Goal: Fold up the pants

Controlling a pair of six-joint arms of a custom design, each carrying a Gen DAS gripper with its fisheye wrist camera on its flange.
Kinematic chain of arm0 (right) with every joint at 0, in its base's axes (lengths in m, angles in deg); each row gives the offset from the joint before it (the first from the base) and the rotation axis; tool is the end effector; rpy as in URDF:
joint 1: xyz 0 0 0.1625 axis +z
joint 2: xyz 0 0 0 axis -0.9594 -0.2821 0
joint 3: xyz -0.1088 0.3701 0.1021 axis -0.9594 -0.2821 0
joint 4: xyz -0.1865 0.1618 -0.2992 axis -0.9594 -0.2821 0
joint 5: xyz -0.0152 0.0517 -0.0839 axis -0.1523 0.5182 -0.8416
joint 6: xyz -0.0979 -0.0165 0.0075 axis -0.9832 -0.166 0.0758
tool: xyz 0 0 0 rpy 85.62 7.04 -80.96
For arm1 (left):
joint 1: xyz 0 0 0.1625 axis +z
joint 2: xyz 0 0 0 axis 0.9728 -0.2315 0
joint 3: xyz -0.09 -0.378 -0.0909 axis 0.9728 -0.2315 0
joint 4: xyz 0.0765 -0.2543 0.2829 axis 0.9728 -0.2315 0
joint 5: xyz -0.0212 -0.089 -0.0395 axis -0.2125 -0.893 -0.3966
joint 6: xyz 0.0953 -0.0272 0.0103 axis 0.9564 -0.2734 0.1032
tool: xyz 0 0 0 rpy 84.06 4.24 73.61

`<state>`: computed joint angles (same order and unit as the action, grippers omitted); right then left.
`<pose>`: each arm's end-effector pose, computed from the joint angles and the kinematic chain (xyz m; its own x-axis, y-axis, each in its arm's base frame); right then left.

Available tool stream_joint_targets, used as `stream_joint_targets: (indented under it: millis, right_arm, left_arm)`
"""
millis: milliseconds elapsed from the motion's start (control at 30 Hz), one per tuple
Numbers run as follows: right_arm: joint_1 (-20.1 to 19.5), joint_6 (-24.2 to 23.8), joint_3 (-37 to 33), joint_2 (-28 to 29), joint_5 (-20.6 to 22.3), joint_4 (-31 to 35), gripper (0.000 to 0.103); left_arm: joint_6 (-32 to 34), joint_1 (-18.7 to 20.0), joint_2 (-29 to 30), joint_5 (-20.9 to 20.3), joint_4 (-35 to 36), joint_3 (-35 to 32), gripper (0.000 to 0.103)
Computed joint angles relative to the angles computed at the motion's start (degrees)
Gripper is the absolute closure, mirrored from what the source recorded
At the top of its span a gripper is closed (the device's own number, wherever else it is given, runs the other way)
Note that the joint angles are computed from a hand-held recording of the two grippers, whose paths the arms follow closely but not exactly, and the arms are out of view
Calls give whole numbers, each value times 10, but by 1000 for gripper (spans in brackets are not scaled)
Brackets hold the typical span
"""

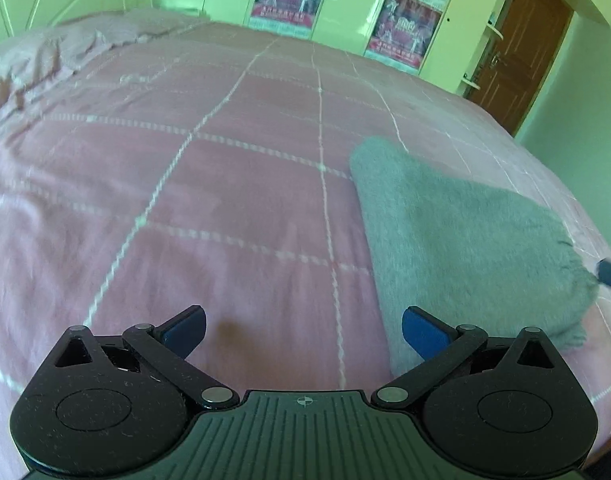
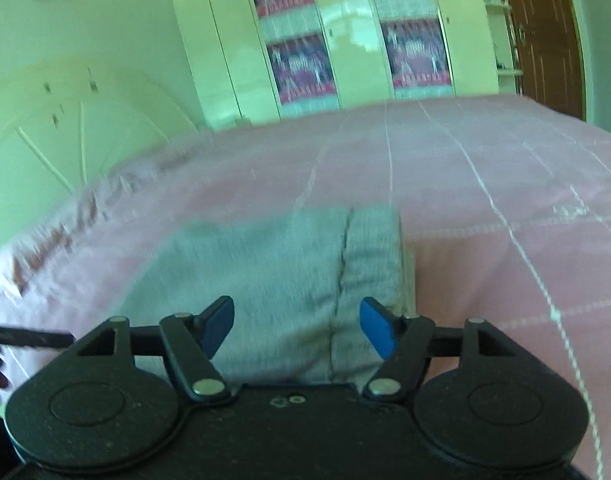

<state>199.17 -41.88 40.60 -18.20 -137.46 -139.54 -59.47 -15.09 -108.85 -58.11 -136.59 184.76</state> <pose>0.3648 -0.3899 0.0718 -0.8257 -0.1191 0.5514 -0.5494 0.3912 -0.7383 -0.0275 -0.4599 0.4039 -0.8494 0.0771 -0.5221 0.4207 0.6962 -0.5816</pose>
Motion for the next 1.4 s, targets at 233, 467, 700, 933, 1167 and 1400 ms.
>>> stream_joint_targets:
  millis: [233,467,700,933,1167,1400]
  right_arm:
    - [-22,-66,-161,31,-28,151,64]
    - [-60,22,-187,30,-60,325,101]
    - [-56,53,-64,-26,7,143,80]
    - [-123,223,130,-124,146,64,21]
    - [-197,337,181,-146,306,65,18]
    - [-204,327,148,-132,348,101,13]
  left_arm:
    - [55,14,171,3,-45,-148,0]
    - [33,60,279,-30,-2,-243,0]
    - [50,70,212,-76,-37,-187,0]
    - [37,113,144,-222,40,-158,0]
    - [24,123,165,-268,84,-178,0]
    - [23,110,177,-248,64,-165,0]
